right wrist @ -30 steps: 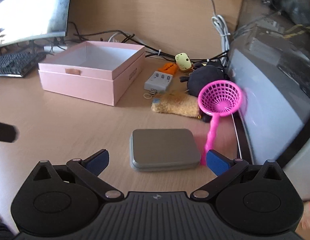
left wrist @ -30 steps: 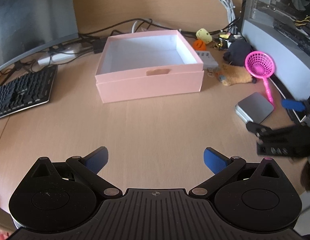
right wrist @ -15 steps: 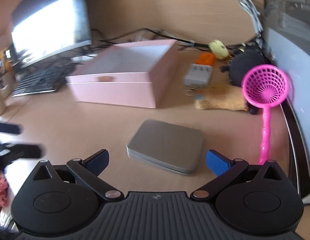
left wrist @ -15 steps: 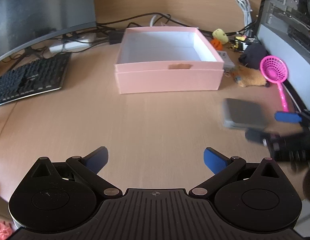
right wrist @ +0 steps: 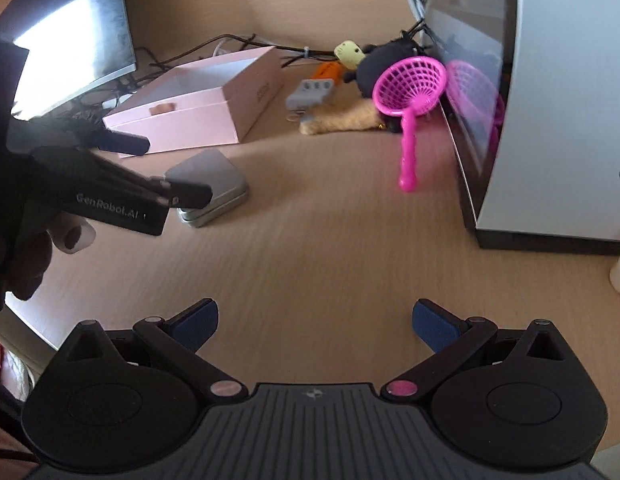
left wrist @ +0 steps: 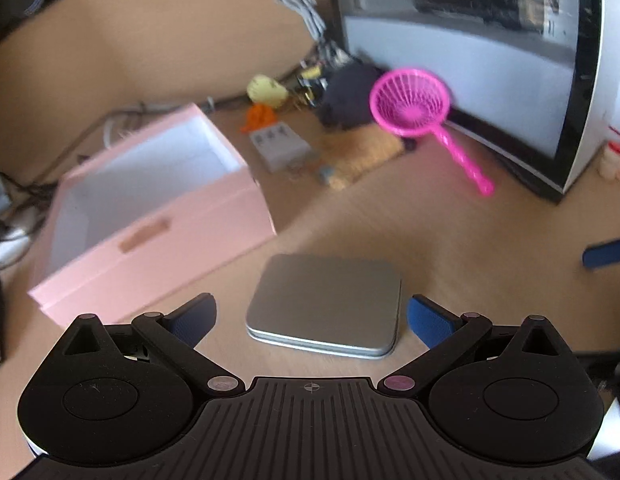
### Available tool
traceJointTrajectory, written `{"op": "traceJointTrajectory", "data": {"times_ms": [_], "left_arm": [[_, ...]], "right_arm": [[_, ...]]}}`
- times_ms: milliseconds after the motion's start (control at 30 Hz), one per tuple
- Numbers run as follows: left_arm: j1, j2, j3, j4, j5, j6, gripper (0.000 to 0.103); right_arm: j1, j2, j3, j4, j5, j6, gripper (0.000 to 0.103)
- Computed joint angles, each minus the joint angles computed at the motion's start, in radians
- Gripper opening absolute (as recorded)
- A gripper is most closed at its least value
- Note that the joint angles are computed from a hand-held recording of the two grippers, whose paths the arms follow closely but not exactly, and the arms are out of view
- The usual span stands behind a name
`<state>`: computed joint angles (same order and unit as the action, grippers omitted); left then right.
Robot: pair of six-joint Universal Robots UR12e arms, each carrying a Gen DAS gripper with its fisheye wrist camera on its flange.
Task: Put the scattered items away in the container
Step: 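Reach the right tool to the pink strainer handle and close on it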
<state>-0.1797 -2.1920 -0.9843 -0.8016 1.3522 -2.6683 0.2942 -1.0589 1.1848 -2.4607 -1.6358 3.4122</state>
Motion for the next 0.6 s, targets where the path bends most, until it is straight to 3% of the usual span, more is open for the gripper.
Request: {"op": "traceJointTrajectory", "data": {"times_ms": [100, 267, 400, 433, 467, 533, 600], "left_arm": [[0.000, -0.014, 0.027, -0.055, 0.001, -0.011, 0.103], [-0.003, -0.023, 0.032, -0.049, 0.010, -0.014, 0.103], [0.007, -0.019, 0.047, -0.059, 0.024, -0.084, 0.103], [0.012, -0.015, 0.047, -0.057, 0.027, -0.114, 0.103], [0.016, -0.012, 0.047, -0.057, 0.026, -0.139, 0.103], [0.026, -0.007, 0.048, -0.060, 0.022, -0.186, 0.103], [0.034, -0.004, 0.051, -0.068, 0.017, -0.223, 0.103]], "right_arm": [[-0.003, 0.002, -0.001, -0.005, 0.006, 0.017, 0.103], [0.002, 0.007, -0.019, 0.030, -0.025, 0.036, 0.103], [0.013, 0.027, -0.074, 0.124, -0.044, -0.056, 0.103], [0.023, 0.034, -0.083, 0.098, -0.084, -0.068, 0.102], [0.041, 0.047, -0.097, 0.057, -0.165, -0.095, 0.098], [0.076, 0.098, -0.159, 0.007, -0.349, -0.202, 0.079], [0.099, 0.174, -0.267, 0.017, -0.516, -0.255, 0.043]]}}
